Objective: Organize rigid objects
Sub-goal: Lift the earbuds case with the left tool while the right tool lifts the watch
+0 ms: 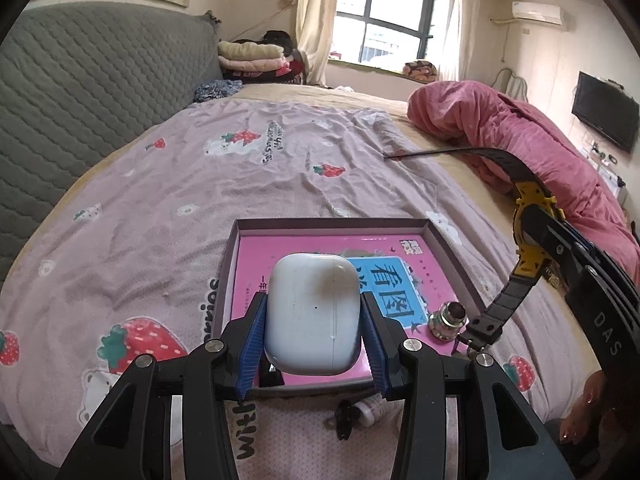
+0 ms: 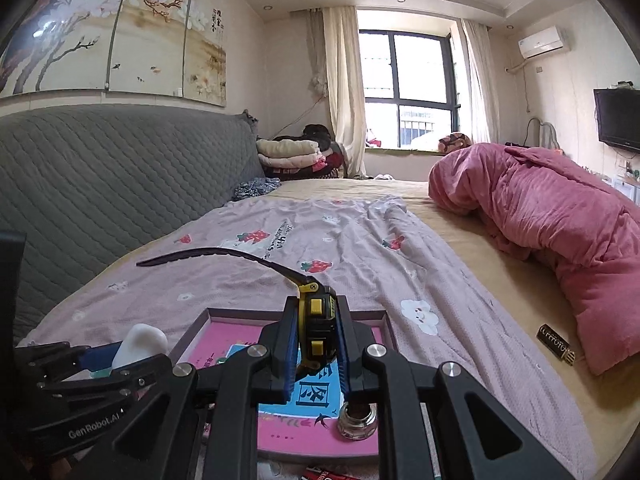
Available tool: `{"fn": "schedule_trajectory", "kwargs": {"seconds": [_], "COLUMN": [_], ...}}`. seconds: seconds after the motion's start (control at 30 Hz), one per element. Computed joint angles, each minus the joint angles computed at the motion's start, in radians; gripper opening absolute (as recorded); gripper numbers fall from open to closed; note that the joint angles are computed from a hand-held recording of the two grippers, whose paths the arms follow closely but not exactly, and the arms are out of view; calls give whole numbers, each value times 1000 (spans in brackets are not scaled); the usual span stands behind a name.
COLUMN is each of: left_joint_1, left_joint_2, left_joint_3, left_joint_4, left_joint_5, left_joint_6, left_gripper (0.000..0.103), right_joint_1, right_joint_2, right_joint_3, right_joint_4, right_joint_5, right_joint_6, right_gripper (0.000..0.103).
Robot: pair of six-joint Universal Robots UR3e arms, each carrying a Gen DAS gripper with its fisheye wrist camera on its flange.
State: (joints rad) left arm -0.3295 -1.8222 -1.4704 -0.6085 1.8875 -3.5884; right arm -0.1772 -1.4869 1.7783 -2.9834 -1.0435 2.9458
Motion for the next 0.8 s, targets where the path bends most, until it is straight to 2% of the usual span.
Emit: {"fn": "schedule_trajectory", "kwargs": {"seconds": [0.8], "left_joint_1": [52], "left_joint_2": [-115], "left_joint_3": [113], "left_joint_4": [-40], "left_joint_5": [-33], "left_joint_6": [24], "left_gripper": [46], "right_joint_1": [37], "right_joint_2": [138], "right_joint_3": [-130], "right_joint_4": [-3], "right_joint_5": [-33], "right_joint_6": [51], "right_gripper": [16]}}
